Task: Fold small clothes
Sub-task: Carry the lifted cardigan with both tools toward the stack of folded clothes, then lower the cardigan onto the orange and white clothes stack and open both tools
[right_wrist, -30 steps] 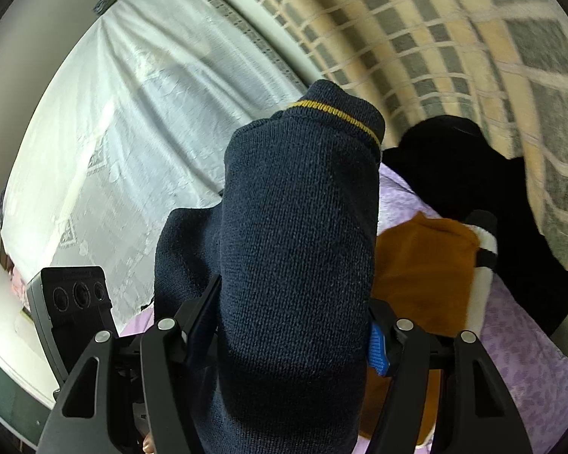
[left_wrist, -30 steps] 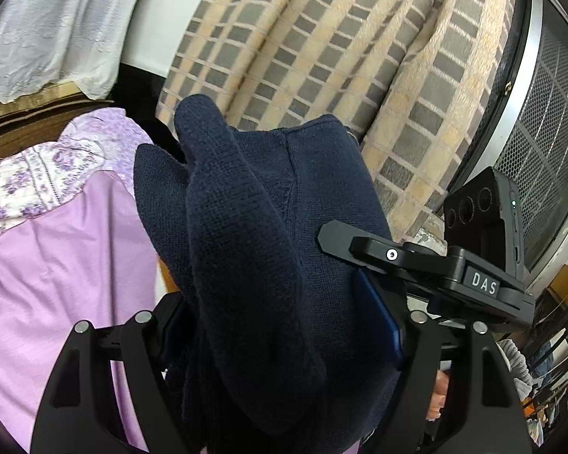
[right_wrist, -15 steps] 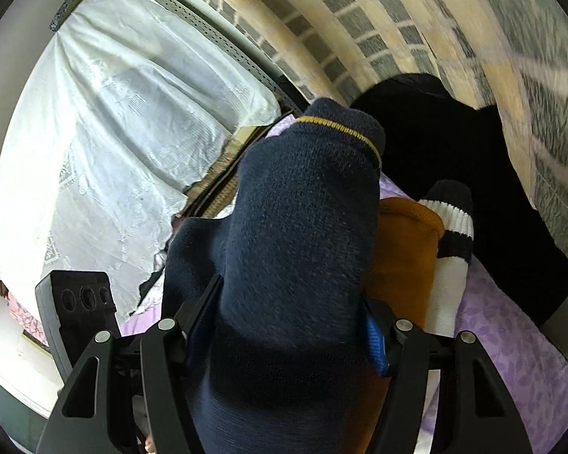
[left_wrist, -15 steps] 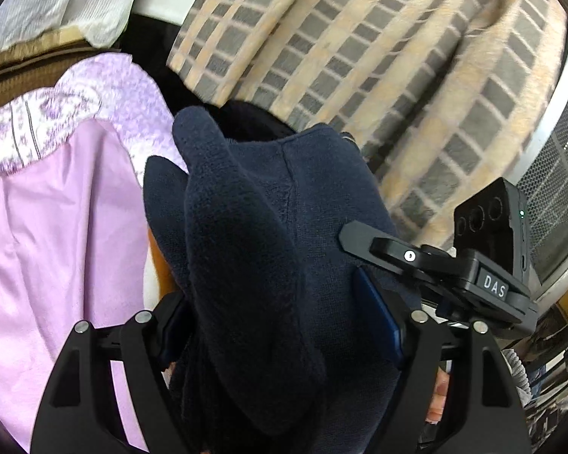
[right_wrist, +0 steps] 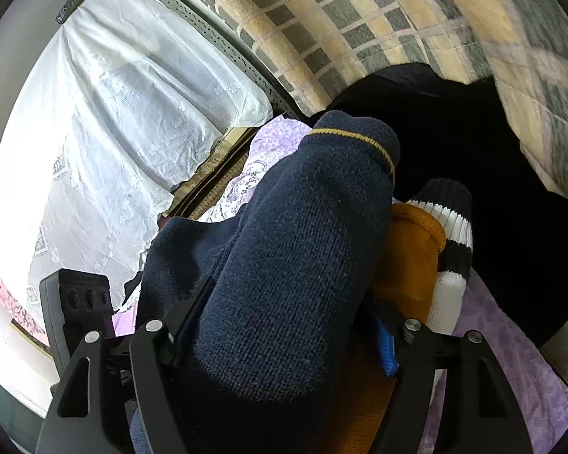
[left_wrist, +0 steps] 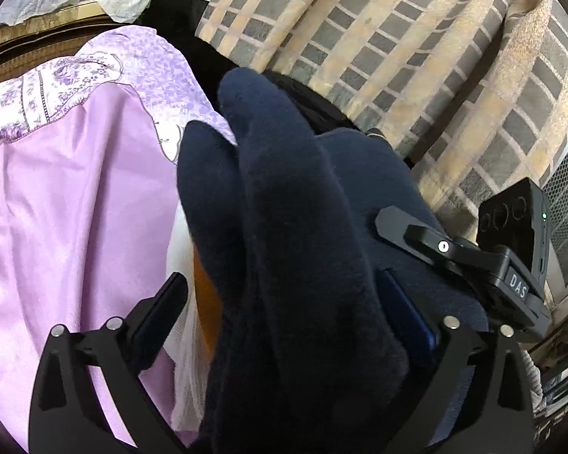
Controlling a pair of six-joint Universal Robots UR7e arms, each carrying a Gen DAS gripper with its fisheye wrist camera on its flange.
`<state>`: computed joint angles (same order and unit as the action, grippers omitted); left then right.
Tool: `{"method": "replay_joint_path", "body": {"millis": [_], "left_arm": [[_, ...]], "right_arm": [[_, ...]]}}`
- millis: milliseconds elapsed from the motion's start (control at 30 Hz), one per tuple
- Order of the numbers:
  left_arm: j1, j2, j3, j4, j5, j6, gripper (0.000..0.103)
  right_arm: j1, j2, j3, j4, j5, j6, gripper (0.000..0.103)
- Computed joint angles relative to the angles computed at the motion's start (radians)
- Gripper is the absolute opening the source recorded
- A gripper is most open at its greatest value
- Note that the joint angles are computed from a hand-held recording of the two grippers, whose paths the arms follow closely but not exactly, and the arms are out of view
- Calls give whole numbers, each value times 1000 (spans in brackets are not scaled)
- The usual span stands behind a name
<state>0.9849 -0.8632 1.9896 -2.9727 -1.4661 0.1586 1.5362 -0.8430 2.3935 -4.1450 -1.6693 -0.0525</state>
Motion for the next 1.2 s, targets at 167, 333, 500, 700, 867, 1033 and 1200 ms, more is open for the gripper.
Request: {"method": "replay_joint_path", "body": {"millis": [167,333,500,700,867,1033,1200], "left_arm": [[-22,-9,28,-55,54,-2,99],[-72,-39,80,-130,159,32,99],[-119,-56,150,-249,263,88,98],[-136,-96,229,-359,281,134,98],[-140,-84,247,-397,310,172,98],[-130,-66,241,-396,316,188,99],[-121,-46,237,-390,302,195,99]], "right_arm": [[26,-18,-17,51,-44,-6,75],[144,-30,-52,112,-273,-36,90],[224,-22,-43,59,-416,-39,96],[348,49,-13,-97,-602,-125,99],[340,72,11,-117,-597,-105,99],[266,39,44,-54,-471,-48,100],[198,83,61,-131,-374,-72,100]]}}
